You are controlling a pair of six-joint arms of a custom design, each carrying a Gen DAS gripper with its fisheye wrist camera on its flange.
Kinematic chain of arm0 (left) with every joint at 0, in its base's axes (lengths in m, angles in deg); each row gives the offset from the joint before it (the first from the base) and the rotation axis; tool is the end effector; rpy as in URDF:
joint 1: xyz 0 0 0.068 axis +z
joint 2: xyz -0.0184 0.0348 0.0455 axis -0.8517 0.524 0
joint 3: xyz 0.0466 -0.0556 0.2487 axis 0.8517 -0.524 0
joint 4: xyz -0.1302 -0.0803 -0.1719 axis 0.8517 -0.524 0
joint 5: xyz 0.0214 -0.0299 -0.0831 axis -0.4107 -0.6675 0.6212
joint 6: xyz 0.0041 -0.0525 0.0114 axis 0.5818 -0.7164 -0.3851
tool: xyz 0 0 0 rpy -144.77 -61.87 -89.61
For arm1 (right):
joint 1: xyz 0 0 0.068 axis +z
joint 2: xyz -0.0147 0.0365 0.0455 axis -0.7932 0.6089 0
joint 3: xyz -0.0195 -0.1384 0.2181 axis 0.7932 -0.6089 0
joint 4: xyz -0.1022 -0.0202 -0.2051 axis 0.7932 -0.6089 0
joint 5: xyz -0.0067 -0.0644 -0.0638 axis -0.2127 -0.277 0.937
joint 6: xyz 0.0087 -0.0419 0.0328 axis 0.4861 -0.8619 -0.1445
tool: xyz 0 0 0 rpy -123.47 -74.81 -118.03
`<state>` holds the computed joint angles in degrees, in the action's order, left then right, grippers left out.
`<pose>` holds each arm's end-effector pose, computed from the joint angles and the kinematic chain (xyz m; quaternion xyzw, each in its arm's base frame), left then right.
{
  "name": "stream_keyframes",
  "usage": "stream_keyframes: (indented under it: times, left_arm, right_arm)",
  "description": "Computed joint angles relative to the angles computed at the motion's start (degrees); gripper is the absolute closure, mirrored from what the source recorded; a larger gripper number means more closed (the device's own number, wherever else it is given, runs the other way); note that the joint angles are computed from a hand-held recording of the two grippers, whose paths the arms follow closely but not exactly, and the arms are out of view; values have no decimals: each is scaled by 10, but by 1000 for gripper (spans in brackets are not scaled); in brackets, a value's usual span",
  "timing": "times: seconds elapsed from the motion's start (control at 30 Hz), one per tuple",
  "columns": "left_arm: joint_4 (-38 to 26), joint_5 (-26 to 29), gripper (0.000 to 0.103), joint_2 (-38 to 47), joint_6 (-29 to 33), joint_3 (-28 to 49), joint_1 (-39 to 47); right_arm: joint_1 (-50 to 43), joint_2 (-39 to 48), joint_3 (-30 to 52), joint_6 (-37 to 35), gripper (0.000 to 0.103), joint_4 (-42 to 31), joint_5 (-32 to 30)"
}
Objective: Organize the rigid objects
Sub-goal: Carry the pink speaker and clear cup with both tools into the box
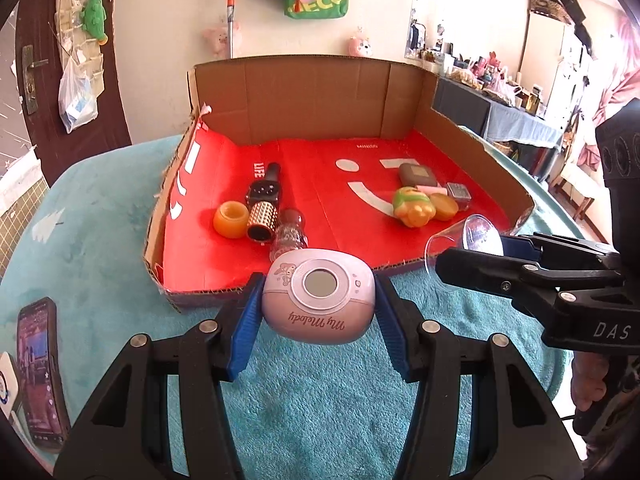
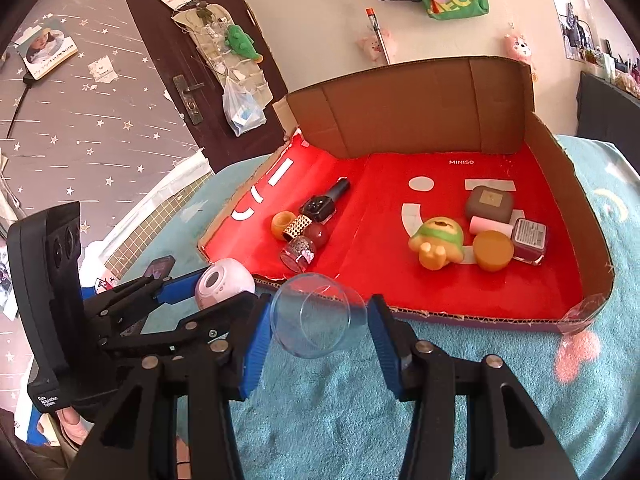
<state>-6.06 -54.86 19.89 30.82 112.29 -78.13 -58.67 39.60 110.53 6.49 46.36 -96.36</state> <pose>0.3205 -0.1187 0.1526 0.1784 0.8953 -0.1134 0.3922 0.3111 -0.0154 0.1478 -0.0558 0.8864 0.2232 0.4017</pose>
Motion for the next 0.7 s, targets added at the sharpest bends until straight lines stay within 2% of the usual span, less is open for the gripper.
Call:
stream_keyframes:
  times: [0.4,0.7]
  left_arm:
    - [-22,-8,51,37,10,69,9]
    - [-99,27,51,104,21,165,23]
  right_arm:
    - [-7,19,47,-10,53,-19,26]
    - [-3,83,128,-24,53,-74,51]
